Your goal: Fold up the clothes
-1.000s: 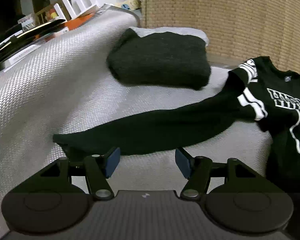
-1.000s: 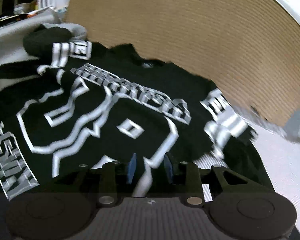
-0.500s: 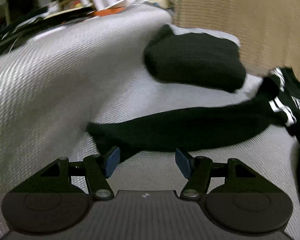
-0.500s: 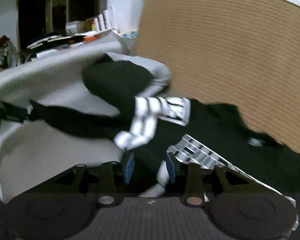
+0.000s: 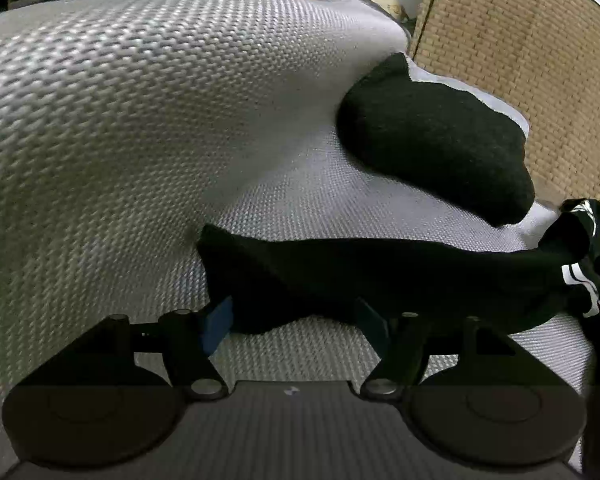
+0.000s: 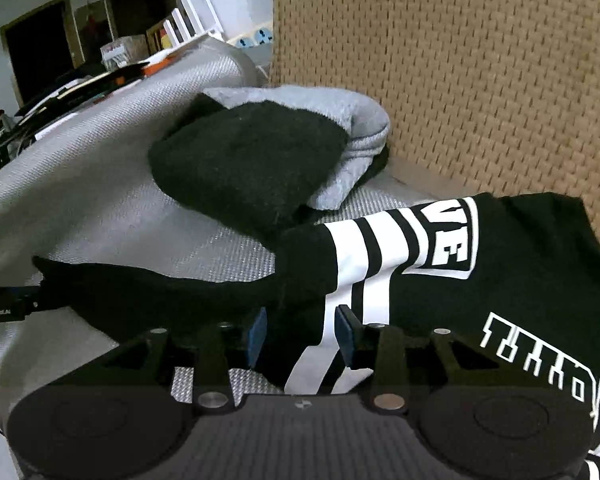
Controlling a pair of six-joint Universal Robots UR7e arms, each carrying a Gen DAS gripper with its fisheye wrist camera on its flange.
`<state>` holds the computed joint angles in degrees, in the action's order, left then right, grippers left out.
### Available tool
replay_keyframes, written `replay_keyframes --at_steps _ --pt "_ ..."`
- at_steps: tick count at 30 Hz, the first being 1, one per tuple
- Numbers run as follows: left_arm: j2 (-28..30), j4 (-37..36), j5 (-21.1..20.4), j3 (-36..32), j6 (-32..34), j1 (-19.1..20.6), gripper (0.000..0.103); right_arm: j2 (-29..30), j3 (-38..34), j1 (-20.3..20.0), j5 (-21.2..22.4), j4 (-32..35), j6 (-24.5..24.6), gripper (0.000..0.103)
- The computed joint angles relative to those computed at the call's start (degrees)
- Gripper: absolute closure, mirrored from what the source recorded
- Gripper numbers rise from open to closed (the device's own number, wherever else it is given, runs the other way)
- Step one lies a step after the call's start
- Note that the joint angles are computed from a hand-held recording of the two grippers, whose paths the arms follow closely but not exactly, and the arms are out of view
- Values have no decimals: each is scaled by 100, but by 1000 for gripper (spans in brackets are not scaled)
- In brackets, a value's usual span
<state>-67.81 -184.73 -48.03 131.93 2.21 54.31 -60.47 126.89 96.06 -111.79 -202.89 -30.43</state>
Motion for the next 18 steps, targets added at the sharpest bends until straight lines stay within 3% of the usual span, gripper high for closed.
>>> replay_keyframes --at_steps 3,8,11,13,18 --pt "119 -120 84 -20 115 70 31 69 -138 -69 152 224 32 61" --pt "185 -431 -147 52 403 201 34 228 -505 -181 491 569 158 62" --pt "190 -593 -315 83 609 258 45 401 -856 -185 429 640 188 65" --pt "180 -658 -406 82 692 294 69 495 -1061 -187 376 680 179 66" --pt "90 -812 -600 148 977 361 83 683 -1349 -171 180 526 92 65"
